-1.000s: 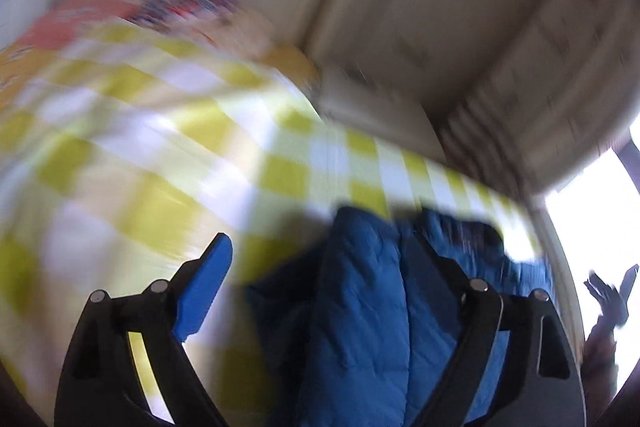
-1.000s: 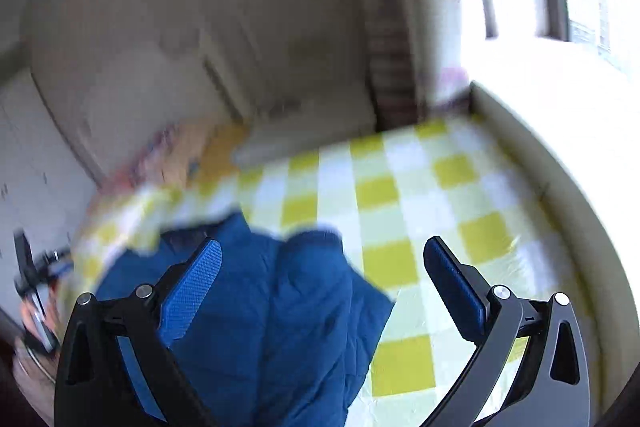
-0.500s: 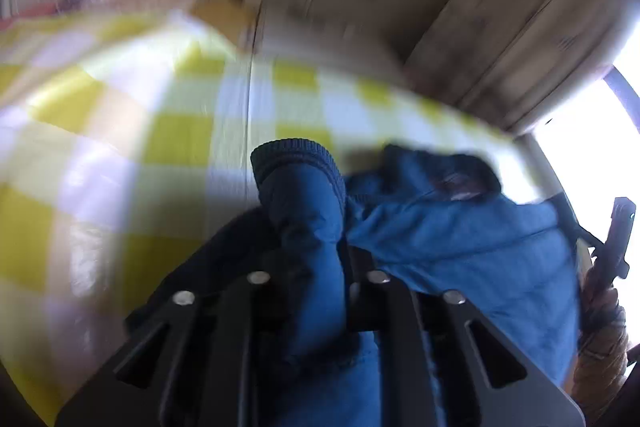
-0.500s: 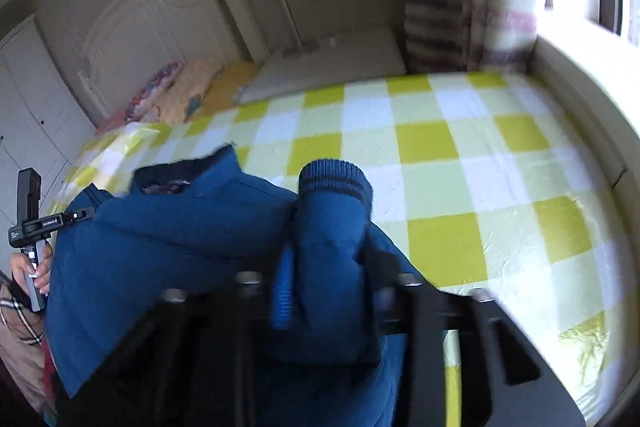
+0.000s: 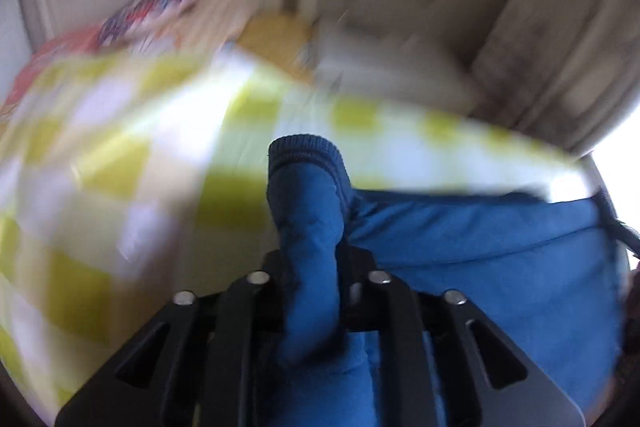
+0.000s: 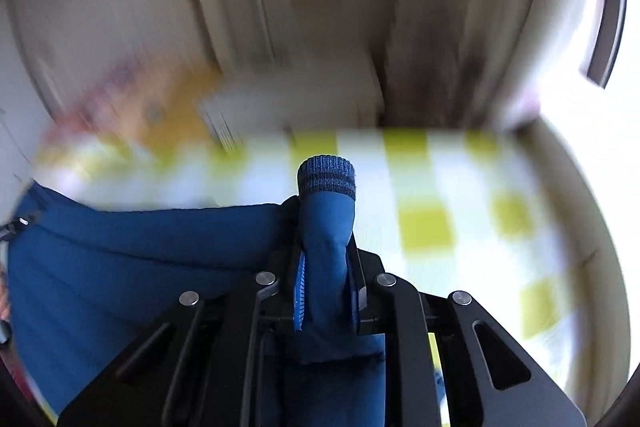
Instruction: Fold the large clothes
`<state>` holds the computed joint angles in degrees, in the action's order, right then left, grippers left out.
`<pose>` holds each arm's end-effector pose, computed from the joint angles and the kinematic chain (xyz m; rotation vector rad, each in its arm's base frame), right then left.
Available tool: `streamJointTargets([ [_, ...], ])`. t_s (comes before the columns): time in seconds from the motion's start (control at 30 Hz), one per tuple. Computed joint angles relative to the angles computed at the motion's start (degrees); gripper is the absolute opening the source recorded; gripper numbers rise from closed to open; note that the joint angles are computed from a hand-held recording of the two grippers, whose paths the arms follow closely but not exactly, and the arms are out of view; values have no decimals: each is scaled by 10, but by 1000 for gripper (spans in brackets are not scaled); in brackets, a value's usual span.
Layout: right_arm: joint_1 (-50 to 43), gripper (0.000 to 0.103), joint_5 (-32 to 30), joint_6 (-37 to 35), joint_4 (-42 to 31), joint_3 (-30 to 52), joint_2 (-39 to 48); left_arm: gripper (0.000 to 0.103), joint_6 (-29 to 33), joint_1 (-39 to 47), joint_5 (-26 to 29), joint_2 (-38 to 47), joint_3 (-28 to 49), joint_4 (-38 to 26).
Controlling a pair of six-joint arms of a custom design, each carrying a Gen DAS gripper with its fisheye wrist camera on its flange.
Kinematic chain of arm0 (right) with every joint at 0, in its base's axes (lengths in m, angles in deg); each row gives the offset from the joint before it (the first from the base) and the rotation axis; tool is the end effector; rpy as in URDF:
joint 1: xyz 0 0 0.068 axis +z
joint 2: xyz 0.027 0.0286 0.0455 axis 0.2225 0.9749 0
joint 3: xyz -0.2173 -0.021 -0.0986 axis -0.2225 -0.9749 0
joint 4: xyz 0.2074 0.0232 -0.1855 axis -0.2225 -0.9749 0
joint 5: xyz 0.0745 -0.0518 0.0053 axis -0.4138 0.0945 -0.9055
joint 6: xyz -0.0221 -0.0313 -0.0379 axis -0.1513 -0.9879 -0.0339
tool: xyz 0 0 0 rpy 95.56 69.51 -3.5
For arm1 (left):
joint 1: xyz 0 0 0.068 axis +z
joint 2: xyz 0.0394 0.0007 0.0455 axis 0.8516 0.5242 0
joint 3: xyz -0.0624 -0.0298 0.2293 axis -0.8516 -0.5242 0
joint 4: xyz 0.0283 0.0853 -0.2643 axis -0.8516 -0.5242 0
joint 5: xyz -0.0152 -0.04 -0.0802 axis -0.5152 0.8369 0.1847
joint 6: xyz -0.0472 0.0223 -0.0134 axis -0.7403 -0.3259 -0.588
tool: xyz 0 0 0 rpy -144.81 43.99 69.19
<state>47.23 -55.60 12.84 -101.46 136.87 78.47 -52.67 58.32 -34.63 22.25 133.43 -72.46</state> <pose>0.1604 0.0882 0.2701 0.6454 2.4263 -0.1114 0.4181 -0.0118 0.2751 0.5491 2.5331 -0.3081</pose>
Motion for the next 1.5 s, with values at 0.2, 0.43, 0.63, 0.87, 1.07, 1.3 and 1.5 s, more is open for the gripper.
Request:
streamJointTargets([
  [0.2, 17, 21, 30, -1, 95, -99, 7, 38, -43, 36, 73, -8, -64, 55],
  [0.43, -37, 38, -29, 13, 96, -132, -70, 78, -52, 46, 63, -13, -45, 50],
  [0.63, 91, 98, 96, 134, -12, -26, -91, 100, -59, 37, 87, -179, -134, 138],
  [0.87, 171, 76, 139, -17, 25, 213, 241, 101, -18, -167, -113, -199, -177, 153],
  [1.07, 116, 77, 39, -76, 127, 178, 346, 101, -18, -233, -209, -150, -249, 213],
  [1.3, 126, 78, 61, -65, 130, 167, 351, 101, -32, -207, -156, -157, -266, 222],
  [1.5, 126, 82, 65, -58, 117, 181, 362, 101, -37, -208, -153, -150, -260, 224],
])
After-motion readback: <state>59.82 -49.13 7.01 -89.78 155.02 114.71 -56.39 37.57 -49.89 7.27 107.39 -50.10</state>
